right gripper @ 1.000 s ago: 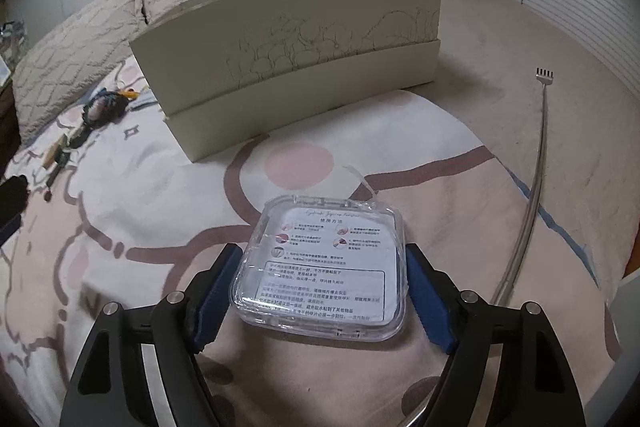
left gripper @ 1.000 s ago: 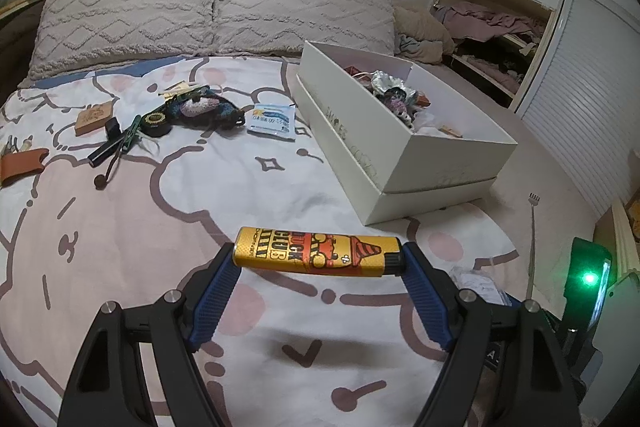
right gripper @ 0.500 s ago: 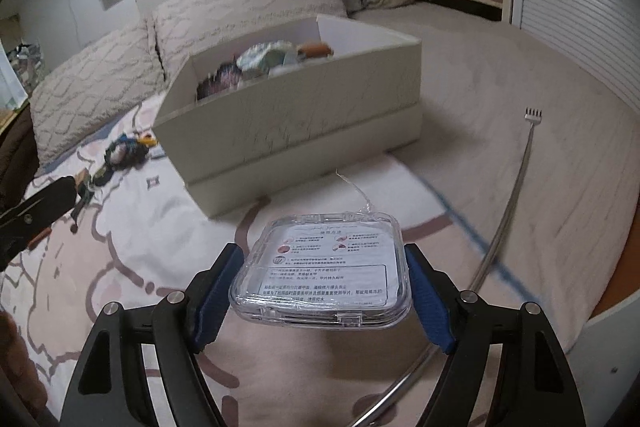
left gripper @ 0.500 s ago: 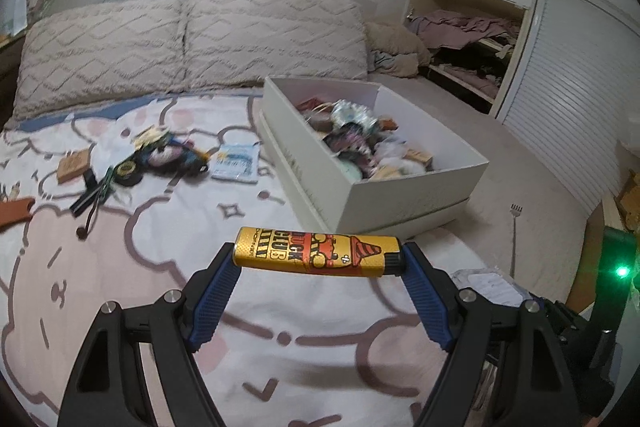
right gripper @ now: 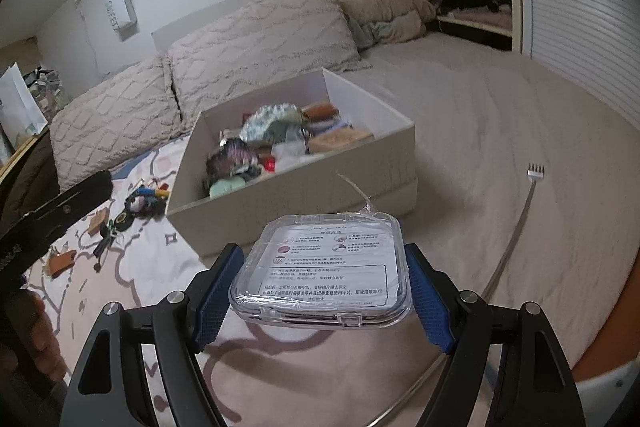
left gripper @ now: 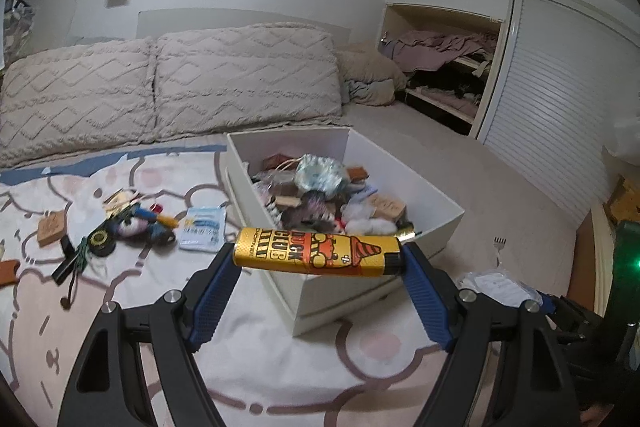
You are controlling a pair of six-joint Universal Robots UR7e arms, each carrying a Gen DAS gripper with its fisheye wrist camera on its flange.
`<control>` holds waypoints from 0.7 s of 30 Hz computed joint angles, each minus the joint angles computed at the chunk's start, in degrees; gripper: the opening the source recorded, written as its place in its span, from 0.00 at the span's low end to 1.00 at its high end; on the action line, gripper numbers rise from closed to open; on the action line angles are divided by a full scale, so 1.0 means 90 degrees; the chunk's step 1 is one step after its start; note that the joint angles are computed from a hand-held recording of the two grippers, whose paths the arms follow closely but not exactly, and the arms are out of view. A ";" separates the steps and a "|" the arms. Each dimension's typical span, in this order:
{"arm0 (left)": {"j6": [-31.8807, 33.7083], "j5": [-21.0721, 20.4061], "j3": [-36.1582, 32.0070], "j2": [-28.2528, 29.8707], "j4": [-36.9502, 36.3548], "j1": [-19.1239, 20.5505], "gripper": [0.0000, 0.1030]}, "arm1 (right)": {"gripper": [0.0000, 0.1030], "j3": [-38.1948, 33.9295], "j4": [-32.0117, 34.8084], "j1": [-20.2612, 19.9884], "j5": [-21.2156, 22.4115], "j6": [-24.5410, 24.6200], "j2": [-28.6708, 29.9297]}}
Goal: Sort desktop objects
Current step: 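Carry the lighter and nail case toward the white shoebox with both tools, then lower the lighter into the shoebox with the left tool while the right tool lowers the nail case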
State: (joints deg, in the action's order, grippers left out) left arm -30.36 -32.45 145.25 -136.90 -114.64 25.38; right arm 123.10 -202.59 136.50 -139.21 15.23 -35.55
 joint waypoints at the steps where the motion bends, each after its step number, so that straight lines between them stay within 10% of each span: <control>1: 0.0215 -0.0042 0.0012 0.0146 -0.0340 0.0098 0.78 | 0.78 -0.0041 -0.0012 -0.0022 0.0055 -0.0080 -0.0019; 11: 0.2630 -0.1005 -0.0431 0.2254 -0.3779 0.1665 0.78 | 0.78 -0.0695 0.0544 -0.0363 0.0426 -0.0319 -0.0145; 21: 0.3681 -0.1960 -0.1437 0.3694 -0.4560 0.2918 0.78 | 0.78 -0.1783 0.1331 -0.0705 0.0609 -0.0549 0.0085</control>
